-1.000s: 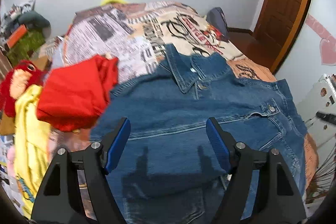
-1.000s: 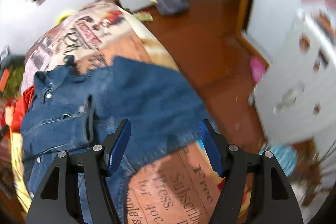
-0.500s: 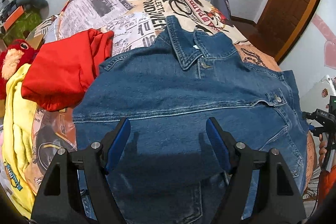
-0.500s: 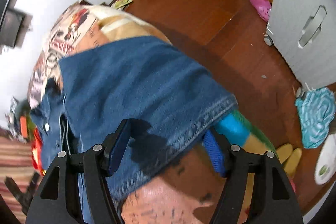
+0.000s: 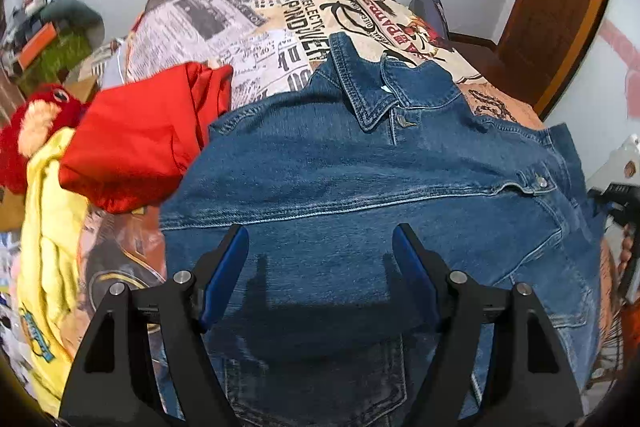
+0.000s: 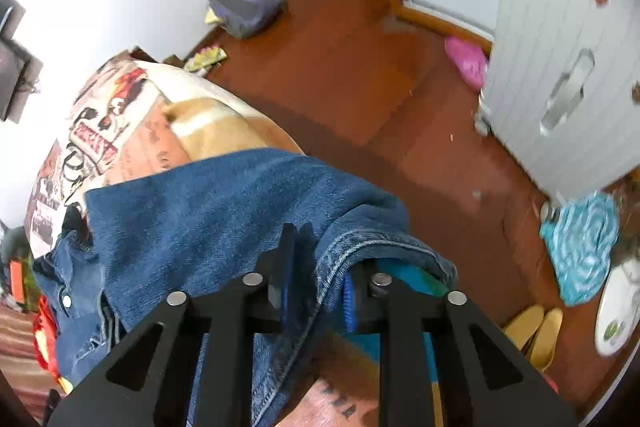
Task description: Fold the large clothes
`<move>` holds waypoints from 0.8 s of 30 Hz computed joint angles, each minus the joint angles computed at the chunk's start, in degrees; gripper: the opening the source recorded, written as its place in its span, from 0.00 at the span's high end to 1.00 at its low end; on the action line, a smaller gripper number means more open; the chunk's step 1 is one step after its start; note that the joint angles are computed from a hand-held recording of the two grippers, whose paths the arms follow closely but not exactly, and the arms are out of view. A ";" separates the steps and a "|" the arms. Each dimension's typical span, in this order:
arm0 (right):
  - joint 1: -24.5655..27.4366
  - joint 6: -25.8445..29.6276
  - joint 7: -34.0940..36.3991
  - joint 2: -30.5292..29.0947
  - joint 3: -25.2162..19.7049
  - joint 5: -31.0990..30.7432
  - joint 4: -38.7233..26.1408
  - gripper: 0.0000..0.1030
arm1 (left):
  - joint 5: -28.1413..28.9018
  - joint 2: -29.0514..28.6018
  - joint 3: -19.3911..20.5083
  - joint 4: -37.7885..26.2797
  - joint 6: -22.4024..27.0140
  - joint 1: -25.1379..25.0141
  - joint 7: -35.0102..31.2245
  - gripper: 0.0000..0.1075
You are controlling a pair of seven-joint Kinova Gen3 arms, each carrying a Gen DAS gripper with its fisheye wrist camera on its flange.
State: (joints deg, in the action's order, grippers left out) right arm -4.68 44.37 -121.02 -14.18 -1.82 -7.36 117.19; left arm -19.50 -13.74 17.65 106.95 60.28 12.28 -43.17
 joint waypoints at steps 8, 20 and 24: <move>-2.68 1.07 -0.68 -5.85 -7.15 9.22 -6.55 0.91 | -0.76 -1.33 0.99 0.03 -0.20 0.17 0.09 0.32; -13.60 0.57 8.34 -7.95 -12.36 3.16 -12.19 0.92 | 1.41 -4.91 0.91 0.91 -0.21 -2.11 -1.94 0.32; -16.71 2.94 10.15 -3.60 -13.21 1.30 -11.92 0.92 | 2.74 -5.86 0.79 1.50 -0.21 -2.83 -2.92 0.32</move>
